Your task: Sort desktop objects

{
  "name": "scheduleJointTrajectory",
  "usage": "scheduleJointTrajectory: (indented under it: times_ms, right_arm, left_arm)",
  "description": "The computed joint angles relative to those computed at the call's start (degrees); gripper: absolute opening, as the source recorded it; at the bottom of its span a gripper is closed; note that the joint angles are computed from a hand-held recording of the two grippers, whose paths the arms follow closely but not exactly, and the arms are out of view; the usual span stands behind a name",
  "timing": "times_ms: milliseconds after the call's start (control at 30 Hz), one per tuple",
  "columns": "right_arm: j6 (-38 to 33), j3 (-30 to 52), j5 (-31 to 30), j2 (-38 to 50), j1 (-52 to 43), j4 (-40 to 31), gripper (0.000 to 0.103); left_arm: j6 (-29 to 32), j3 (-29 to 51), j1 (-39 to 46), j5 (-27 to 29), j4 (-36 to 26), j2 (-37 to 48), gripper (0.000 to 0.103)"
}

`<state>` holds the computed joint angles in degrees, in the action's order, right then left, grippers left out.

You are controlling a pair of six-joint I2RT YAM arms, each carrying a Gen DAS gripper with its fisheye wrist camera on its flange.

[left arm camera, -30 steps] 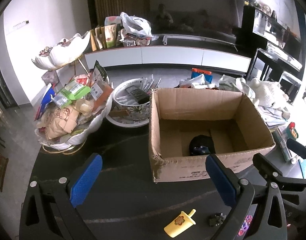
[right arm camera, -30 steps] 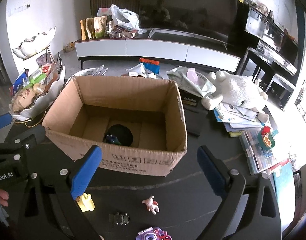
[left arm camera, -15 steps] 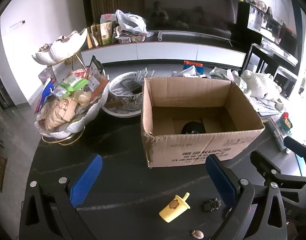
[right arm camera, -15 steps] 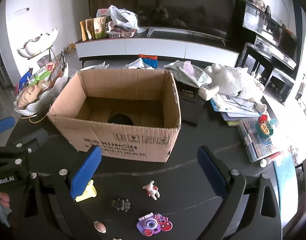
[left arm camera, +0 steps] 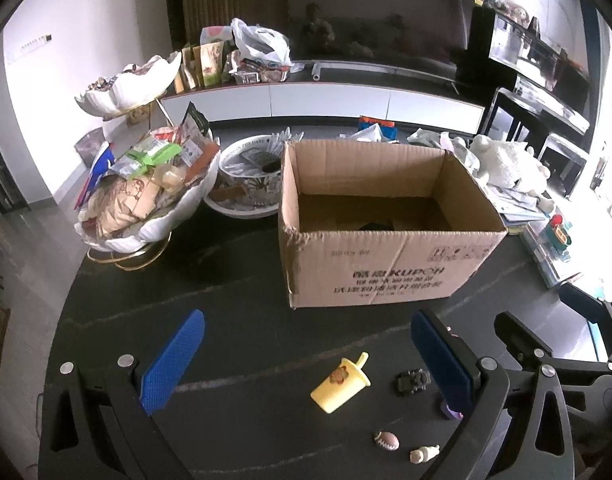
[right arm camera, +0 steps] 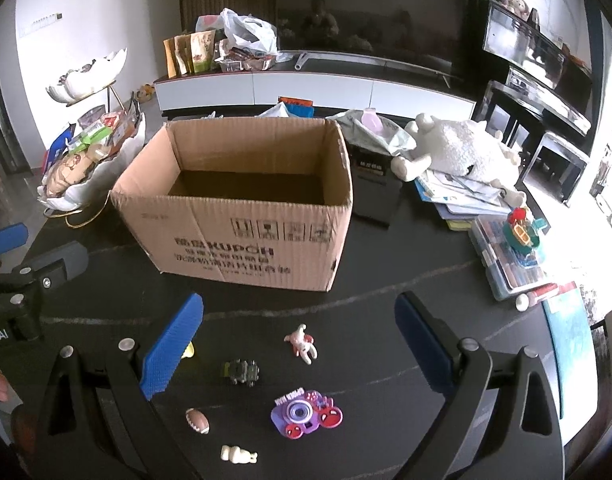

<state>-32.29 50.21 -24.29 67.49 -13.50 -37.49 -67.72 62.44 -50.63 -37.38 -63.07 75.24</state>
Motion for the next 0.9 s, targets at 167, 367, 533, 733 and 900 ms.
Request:
scheduleJointTrajectory:
  times_ms: [167,367,533,733,900]
  right_arm:
    - [-2.6,-1.76,-1.61,-1.94,-2.8,-1.7,0.096]
    - [-5.49,-3.97,-2.42,-3.32,-5.43,-3.0,0.096]
    - [-7.97,-5.42,-3.61,-4.46,-7.91,-4.37,0.096]
    - [-11.71,-8.15,-4.13,-5.89,-10.77,-5.57,0.096]
    - [-15.13,-10.35,-4.68,-5.85,-13.58,-6.08,0.096]
  left_arm:
    - [-3.75,-1.03,-2.86,0.05,-1.6,-0.12,0.102]
    - [-7.57,-1.65,-5.9,-0.16,-3.57,0.97,0.102]
    - [-11.27,-2.33,-9.48,-0.82,-4.66,1.52,0.102]
    - [-14.39,-3.52,-12.92,0.21,-4.26,2.68,0.102]
    - [-15.9,-5.63,-14.64,1.85,-2.16,3.89,0.102]
